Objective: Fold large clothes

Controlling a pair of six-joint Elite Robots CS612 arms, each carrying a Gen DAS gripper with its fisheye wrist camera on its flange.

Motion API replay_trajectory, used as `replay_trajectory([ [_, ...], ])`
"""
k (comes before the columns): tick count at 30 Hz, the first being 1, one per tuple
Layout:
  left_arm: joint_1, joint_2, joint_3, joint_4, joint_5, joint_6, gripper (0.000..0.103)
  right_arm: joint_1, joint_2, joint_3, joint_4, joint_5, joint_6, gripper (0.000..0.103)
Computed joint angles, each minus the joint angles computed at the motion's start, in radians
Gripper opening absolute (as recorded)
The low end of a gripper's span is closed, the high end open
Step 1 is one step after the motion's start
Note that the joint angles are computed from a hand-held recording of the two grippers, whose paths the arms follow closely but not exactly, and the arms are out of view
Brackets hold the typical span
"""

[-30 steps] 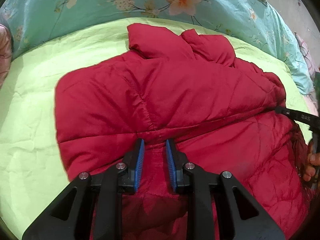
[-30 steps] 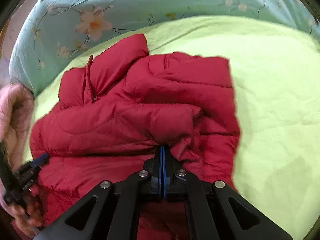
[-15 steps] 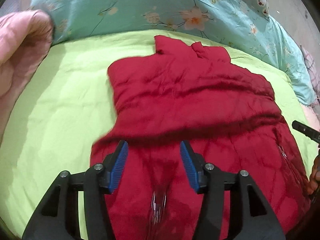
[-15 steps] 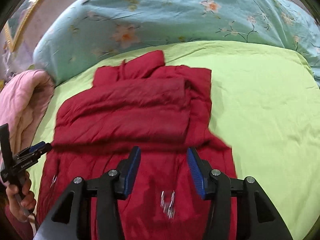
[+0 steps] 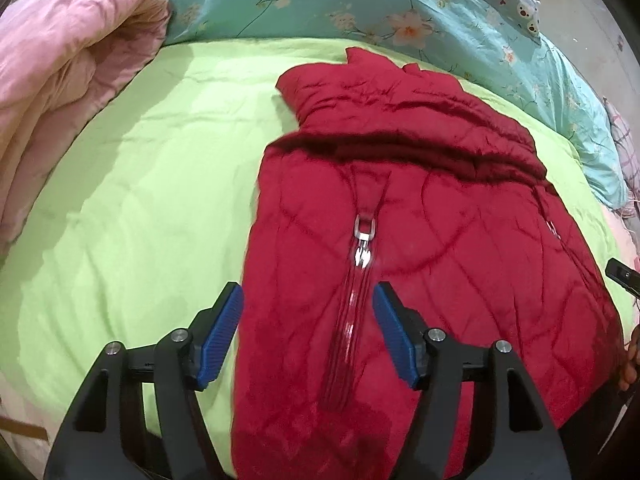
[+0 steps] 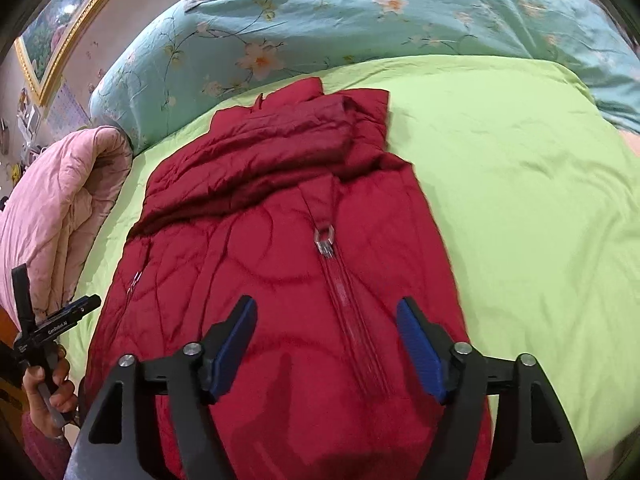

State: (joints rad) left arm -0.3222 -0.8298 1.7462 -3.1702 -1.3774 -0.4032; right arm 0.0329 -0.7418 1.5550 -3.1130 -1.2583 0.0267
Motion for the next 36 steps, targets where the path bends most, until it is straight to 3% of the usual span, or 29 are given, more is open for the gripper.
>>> replay_trajectory([
  [16,-0.005,-0.031,0.098,-0.012,-0.006,-0.041,0.076,-0.056,-0.049,0.13,-0.06,-0.031,0.08,0.08],
  [20,0.006,-0.033,0.117,-0.016,-0.06,-0.068,0.076,-0.066,-0.049,0.145,-0.049,-0.017,0.097,0.08],
  [24,0.012,-0.027,0.128,-0.024,-0.151,-0.074,0.076,-0.075,-0.048,0.151,-0.026,0.031,0.095,0.08],
  [27,0.008,-0.023,0.133,-0.015,-0.178,-0.061,0.076,-0.079,-0.05,0.156,-0.009,0.059,0.083,0.08],
  [29,0.011,-0.018,0.135,-0.015,-0.212,-0.057,0.082,-0.083,-0.05,0.159,0.007,0.086,0.076,0.08],
  [36,0.022,-0.012,0.142,-0.005,-0.275,-0.052,0.082,-0.103,-0.05,0.161,0.069,0.189,0.05,0.08],
])
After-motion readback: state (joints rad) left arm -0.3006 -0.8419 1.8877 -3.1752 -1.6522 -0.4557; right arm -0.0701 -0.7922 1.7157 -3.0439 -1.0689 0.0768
